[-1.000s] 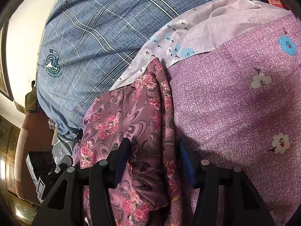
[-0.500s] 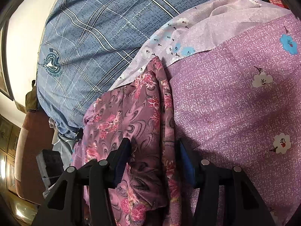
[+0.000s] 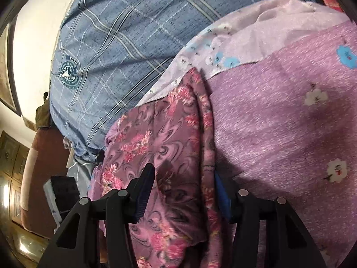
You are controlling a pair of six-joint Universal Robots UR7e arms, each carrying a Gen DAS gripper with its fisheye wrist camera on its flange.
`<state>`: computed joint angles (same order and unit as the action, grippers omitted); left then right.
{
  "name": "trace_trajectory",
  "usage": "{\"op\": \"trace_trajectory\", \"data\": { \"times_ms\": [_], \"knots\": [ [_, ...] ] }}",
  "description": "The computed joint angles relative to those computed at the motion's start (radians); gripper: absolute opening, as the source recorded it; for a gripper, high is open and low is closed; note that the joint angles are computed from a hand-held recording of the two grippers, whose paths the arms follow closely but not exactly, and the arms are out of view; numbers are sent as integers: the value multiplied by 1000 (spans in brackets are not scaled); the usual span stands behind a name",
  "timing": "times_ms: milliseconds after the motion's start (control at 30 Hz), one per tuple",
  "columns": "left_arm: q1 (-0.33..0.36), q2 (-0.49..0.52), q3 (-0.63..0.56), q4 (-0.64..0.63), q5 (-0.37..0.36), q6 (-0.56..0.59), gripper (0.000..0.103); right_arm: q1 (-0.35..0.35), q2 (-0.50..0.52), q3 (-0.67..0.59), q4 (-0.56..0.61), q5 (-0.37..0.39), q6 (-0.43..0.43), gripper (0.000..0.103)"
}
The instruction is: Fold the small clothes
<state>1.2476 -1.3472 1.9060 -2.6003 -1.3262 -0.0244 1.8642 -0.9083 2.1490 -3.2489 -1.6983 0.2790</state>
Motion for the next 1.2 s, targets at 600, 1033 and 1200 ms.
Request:
{"op": "trace_trajectory", "data": {
  "times_ms": [600,1033,1200],
  "knots": [
    [-115,-87,107,-23,137,57,29,241,74,-141,212,-485,-95,40],
    [-142,-179,132,-85,39,98,25,323,54,-131,40,-524,-157,26],
    [-208,-336,145,-47,30,129,26,418,11,-125,-91,-479,-184,26]
  ]
}}
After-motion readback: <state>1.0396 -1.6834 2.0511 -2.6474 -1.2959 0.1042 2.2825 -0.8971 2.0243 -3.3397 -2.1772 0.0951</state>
